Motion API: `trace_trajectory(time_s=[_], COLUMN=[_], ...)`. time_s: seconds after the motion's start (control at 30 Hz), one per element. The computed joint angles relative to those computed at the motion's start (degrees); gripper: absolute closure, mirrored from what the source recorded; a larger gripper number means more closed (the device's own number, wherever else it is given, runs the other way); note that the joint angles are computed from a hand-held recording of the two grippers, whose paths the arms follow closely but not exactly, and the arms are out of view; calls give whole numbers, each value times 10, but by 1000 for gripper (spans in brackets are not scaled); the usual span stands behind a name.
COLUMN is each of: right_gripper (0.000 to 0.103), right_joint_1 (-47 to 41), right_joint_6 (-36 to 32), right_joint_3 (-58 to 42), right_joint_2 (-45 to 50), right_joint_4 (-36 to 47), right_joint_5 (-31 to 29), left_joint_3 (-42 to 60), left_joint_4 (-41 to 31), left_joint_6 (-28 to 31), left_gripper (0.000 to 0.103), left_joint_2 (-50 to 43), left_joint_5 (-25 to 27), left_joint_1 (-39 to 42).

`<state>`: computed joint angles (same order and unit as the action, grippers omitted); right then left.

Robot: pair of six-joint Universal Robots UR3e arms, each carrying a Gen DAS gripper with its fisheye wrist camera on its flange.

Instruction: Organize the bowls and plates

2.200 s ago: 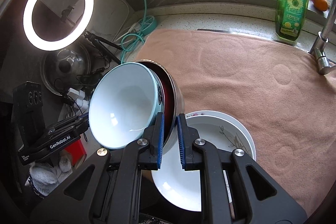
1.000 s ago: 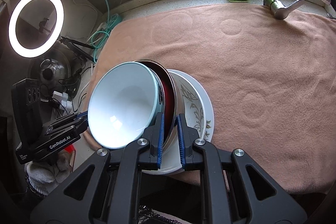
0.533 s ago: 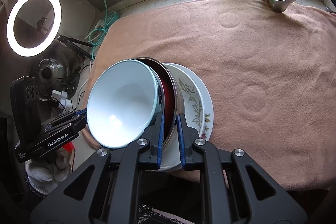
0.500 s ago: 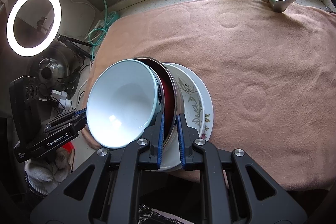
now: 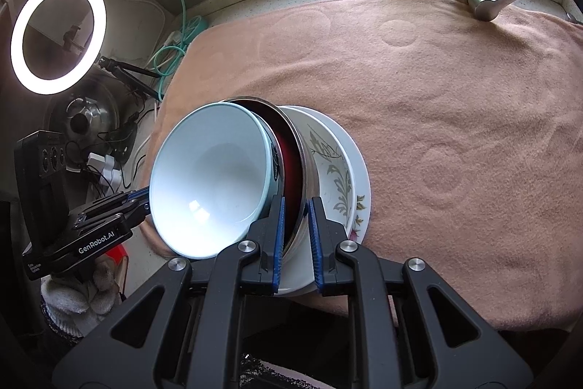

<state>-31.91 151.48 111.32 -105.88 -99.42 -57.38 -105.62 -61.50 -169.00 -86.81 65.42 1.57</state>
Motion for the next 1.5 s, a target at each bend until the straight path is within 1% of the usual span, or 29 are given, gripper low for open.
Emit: trace_trajectory(time_s=[0.13, 0.27, 0.33, 0.37, 0.43, 0.67, 1.03, 1.07, 1.1, 1.13, 1.17, 1.2, 1.27, 1.3, 1.33, 1.37, 1.4, 1.5], right_gripper=[88, 87, 85, 80, 75, 75, 74, 74, 70, 66, 54, 46, 42, 38, 35, 29, 24, 22], right_joint_1=[-2, -9, -14, -16, -20, -39, -62, -63, -65, -67, -70, -73, -78, -78, -75, -75, -76, -70], right_joint_6=[0, -3, -4, -3, -1, -6, -18, -19, -20, -23, -25, -26, -28, -28, -25, -25, -27, -36], right_joint_3=[4, 9, 11, 11, 15, 21, 40, 42, 43, 44, 45, 49, 51, 51, 51, 52, 52, 47], right_joint_2=[-3, -16, -24, -27, -35, -68, -136, -145, -155, -166, -180, -196, -222, -230, -237, -246, -253, -259], right_joint_4=[-1, 2, 7, 7, 5, 22, 51, 54, 55, 58, 60, 59, 60, 60, 58, 55, 56, 65], right_joint_5=[-1, -1, 1, 0, -2, 1, -2, -3, -4, -4, -4, -2, 1, 0, -2, -3, -2, -6], left_joint_3=[1, 3, 3, 3, 1, -5, -16, -18, -21, -24, -27, -29, -33, -35, -38, -41, -45, -51], left_joint_4=[3, -2, -4, -4, -2, -11, -7, -4, -1, 2, 5, 8, 14, 16, 19, 22, 22, 25], left_joint_6=[2, 7, 10, 11, 13, 25, 38, 39, 40, 40, 40, 40, 41, 41, 41, 40, 41, 41], left_gripper=[93, 90, 90, 90, 90, 90, 89, 84, 80, 73, 69, 68, 58, 54, 45, 38, 37, 33], left_joint_2=[5, 12, 16, 17, 19, 38, 79, 83, 89, 95, 100, 106, 117, 122, 127, 133, 141, 153], left_joint_5=[-1, 1, 0, 0, 1, 0, 26, 30, 33, 36, 39, 42, 48, 51, 55, 57, 55, 57], left_joint_1=[4, 9, 13, 14, 16, 24, 3, 0, -3, -4, -5, -7, -9, -10, -12, -11, -8, -6])
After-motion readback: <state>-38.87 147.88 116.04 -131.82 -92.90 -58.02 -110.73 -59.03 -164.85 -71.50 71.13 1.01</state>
